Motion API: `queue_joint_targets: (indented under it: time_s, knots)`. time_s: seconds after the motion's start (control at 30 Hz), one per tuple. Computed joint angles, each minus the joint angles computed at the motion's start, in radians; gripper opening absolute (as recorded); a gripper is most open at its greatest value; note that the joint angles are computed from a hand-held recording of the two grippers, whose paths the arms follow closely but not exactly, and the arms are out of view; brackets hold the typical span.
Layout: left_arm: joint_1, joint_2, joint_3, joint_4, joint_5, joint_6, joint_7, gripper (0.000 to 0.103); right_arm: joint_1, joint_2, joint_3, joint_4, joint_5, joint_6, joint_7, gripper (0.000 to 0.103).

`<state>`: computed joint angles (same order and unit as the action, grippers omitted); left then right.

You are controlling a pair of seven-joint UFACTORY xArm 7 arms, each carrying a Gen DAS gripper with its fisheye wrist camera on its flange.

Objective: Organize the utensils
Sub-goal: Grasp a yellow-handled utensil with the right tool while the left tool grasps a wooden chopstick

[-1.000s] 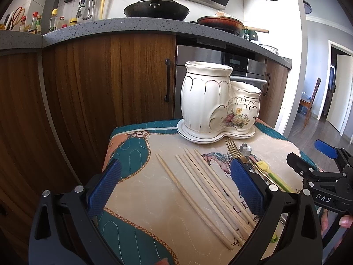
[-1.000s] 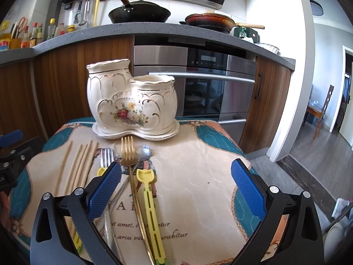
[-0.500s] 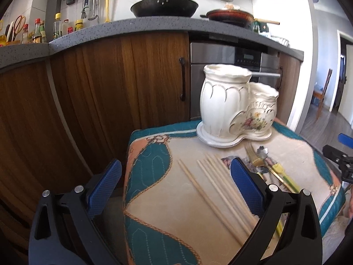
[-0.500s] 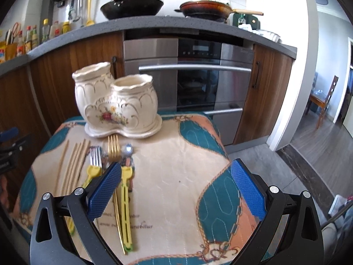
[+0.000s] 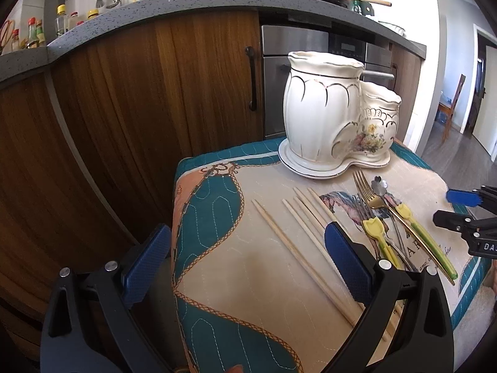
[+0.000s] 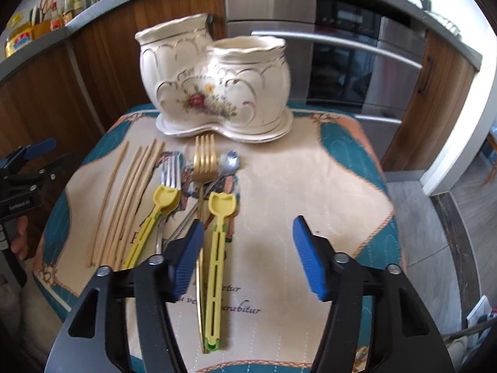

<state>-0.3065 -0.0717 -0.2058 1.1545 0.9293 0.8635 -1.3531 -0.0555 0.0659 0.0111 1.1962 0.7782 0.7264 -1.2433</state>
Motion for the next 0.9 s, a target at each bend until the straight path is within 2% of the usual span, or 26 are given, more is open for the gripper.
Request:
queue_joint_targets:
  time_s: [0.07, 0.13, 0.27, 0.4, 0.6, 0.73, 0.9]
  knots:
    - [0.001, 0.016, 0.011, 0.014, -0.069, -0.009, 0.057, 0.097, 0.003, 0.012, 0.002, 0.015, -0.033, 0.027, 0.012, 0.048]
    - [0.005, 0.017, 0.02, 0.007, -0.106, -0.039, 0.09, 0.097, 0.007, 0.02, 0.006, 0.021, -0.067, 0.032, 0.025, 0.036]
    - [0.001, 0.042, 0.021, 0.023, -0.121, -0.019, 0.135, 0.097, 0.005, 0.035, 0.01, 0.036, -0.112, 0.075, 0.037, 0.031]
    - [-0.003, 0.059, 0.034, 0.032, -0.158, -0.024, 0.172, 0.097, 0.005, 0.036, 0.013, 0.026, -0.15, 0.067, 0.02, 0.029]
    - [-0.016, 0.123, 0.048, 0.101, -0.236, -0.011, 0.28, 0.075, -0.002, 0.046, 0.017, 0.029, -0.127, 0.067, -0.002, 0.014]
    - [-0.038, 0.181, 0.061, 0.167, -0.31, 0.027, 0.364, 0.053, -0.005, 0.051, 0.019, 0.033, -0.118, 0.069, -0.013, 0.011]
    - [-0.035, 0.172, 0.081, 0.139, -0.399, -0.03, 0.377, 0.037, -0.015, 0.055, 0.017, 0.041, -0.099, 0.09, -0.019, 0.011]
